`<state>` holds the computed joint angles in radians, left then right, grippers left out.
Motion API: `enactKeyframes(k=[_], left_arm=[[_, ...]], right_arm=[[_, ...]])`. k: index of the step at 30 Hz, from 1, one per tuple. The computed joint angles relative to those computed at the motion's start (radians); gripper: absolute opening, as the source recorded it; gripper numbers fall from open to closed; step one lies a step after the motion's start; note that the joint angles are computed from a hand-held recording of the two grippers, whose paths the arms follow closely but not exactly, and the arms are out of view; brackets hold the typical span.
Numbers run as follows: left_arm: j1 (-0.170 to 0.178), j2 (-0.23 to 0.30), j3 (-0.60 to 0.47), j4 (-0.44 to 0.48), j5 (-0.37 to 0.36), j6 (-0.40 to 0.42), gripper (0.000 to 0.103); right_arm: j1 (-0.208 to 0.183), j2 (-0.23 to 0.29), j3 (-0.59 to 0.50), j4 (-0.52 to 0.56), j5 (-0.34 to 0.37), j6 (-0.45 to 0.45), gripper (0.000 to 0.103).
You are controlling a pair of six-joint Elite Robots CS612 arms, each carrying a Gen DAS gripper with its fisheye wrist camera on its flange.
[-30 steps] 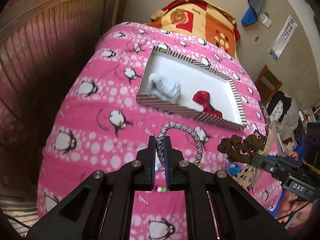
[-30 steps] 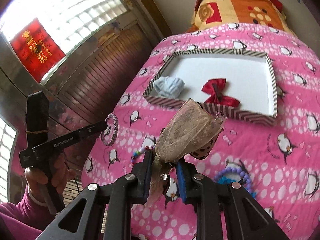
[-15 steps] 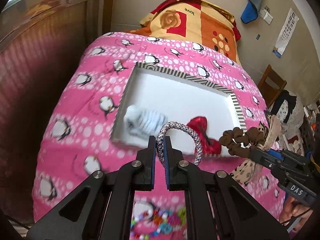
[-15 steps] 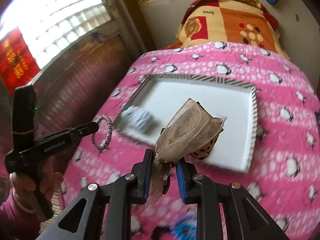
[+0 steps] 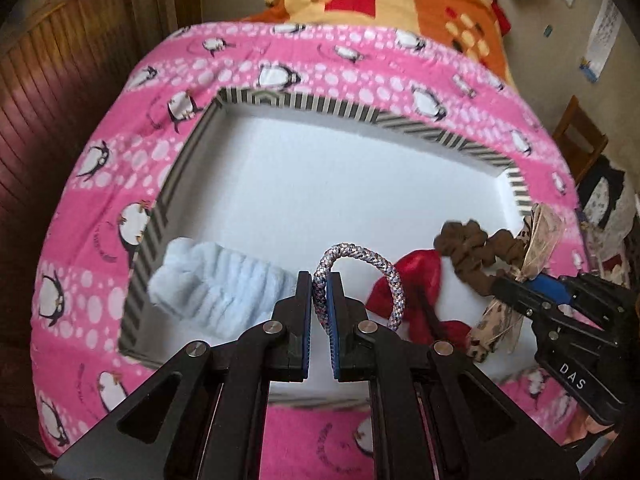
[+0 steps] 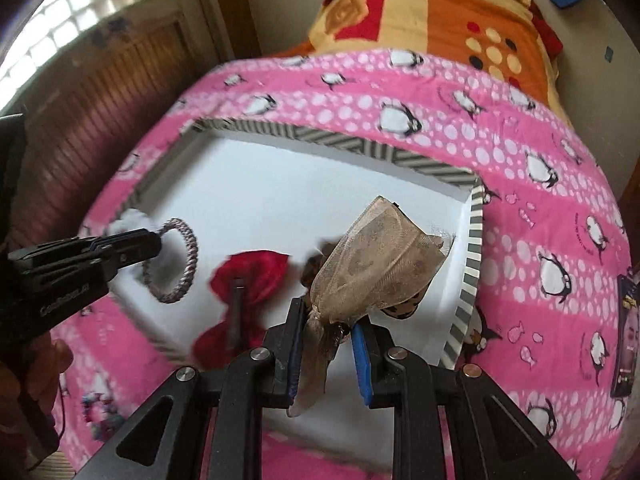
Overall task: Organize jewelry
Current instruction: 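Place the bangle and beige bow into the tray, opening both tools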
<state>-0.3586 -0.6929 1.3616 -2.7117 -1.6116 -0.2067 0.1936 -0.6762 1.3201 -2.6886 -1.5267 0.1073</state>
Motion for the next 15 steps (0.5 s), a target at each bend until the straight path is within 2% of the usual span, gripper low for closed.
enactKeyframes(k=[5,7,8,9,10,12,15], left_arm=[[-0.002,0.02,-0.024,0.042,0.02,0.002,0.006],[-0.004,0.02,-0.024,0.043,0.025,0.008,0.007],[-0.004,0.019,-0.023,0.039,0.028,0.012,0.007],[-0.005,0.017,-0.02,0.035,0.031,0.017,0.01],[-0.007,0.012,-0.015,0.028,0.037,0.022,0.013],[-0.006,0.001,-0.002,0.015,0.026,0.026,0.036],[-0.003,-0.02,0.029,-0.033,0.012,0.017,0.053]], right_arm=[[-0.006,0.021,-0.016,0.031,0.003,0.003,0.022],[-0.011,0.018,-0.007,0.023,0.021,0.032,0.034],[-0.013,0.014,0.001,0.012,0.032,0.047,0.049],[-0.019,0.005,0.02,-0.021,0.055,0.071,0.053],[-0.022,-0.001,0.032,-0.042,0.067,0.083,0.053],[-0.024,-0.017,0.055,-0.072,0.073,0.102,0.053],[-0.023,-0.04,0.085,-0.109,0.075,0.122,0.053]])
